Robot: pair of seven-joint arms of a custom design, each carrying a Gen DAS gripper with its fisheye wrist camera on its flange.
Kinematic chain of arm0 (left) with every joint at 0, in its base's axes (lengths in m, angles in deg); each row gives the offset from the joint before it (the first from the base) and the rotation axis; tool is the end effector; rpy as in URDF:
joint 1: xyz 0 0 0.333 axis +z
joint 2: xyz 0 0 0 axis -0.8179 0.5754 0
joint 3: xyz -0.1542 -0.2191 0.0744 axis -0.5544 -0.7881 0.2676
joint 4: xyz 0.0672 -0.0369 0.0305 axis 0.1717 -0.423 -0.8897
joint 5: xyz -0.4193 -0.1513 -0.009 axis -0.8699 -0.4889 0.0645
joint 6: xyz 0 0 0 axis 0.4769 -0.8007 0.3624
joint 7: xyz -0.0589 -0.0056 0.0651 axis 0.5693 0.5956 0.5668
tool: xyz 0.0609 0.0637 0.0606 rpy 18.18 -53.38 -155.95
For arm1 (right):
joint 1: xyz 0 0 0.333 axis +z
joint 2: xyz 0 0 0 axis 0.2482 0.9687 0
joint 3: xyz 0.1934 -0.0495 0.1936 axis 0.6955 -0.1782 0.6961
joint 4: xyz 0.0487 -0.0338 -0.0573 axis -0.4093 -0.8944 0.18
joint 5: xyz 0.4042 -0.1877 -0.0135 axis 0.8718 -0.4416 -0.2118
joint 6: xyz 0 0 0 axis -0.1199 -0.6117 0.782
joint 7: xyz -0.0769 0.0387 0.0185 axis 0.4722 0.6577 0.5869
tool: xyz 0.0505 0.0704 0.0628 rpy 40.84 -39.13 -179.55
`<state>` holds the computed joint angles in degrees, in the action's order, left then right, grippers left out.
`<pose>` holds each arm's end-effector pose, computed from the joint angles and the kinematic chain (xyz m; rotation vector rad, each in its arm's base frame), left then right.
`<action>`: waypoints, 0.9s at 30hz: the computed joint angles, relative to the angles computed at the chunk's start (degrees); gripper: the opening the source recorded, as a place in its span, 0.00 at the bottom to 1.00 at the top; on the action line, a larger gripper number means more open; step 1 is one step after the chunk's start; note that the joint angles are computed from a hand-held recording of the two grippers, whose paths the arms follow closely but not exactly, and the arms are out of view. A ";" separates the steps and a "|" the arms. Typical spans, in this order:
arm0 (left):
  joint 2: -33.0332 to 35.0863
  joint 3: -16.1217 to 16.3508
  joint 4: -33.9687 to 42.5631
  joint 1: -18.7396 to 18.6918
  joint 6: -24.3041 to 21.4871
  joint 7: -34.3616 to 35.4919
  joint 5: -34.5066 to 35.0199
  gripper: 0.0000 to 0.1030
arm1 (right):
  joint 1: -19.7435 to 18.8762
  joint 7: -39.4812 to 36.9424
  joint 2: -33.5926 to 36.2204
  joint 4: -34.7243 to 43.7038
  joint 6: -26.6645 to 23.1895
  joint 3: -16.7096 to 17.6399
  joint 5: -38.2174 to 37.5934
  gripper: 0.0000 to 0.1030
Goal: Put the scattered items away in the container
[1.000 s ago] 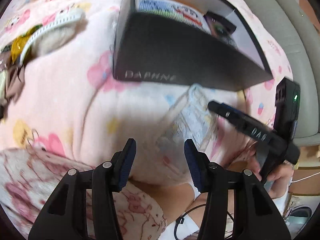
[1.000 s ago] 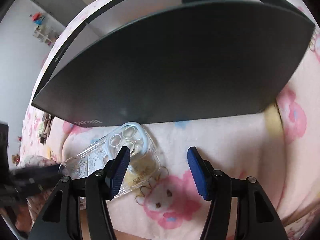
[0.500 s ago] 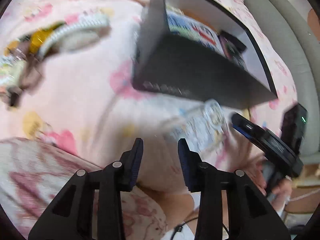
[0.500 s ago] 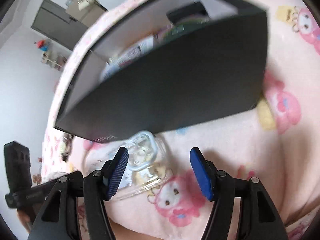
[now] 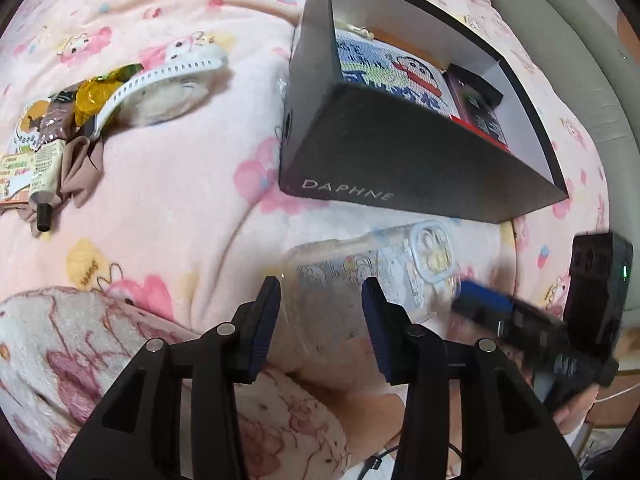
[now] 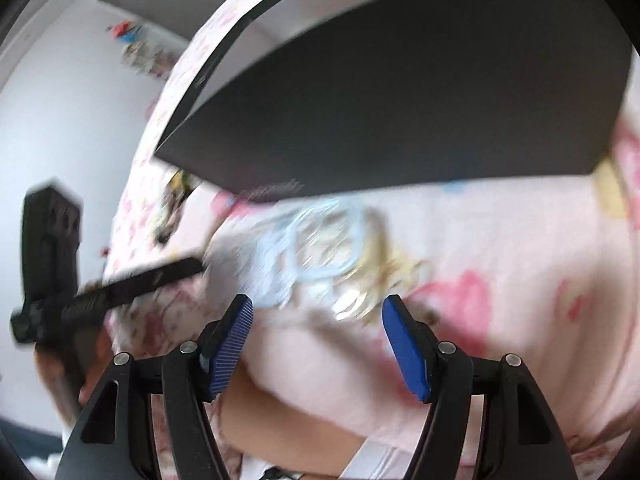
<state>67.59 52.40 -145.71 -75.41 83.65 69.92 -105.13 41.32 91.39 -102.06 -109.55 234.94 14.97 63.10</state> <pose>0.4786 -0.3617 0.4553 1.7089 -2.3830 0.4990 0.3452 0.1738 0.4379 -1.3679 2.0894 0.1871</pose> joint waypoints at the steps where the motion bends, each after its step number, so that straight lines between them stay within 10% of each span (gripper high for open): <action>1: 0.76 -0.55 0.27 -0.09 0.45 -1.43 1.94 0.42 | -1.47 1.91 0.08 0.04 -0.34 1.37 -0.83 0.63; 27: 10.13 -4.17 4.95 -4.32 11.21 -11.56 10.21 0.58 | -4.03 10.14 4.66 1.03 4.64 4.61 -8.24 0.47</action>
<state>77.72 48.23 -140.76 -79.73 94.86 58.37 -94.93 37.28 101.53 -97.40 -108.53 239.58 19.58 54.86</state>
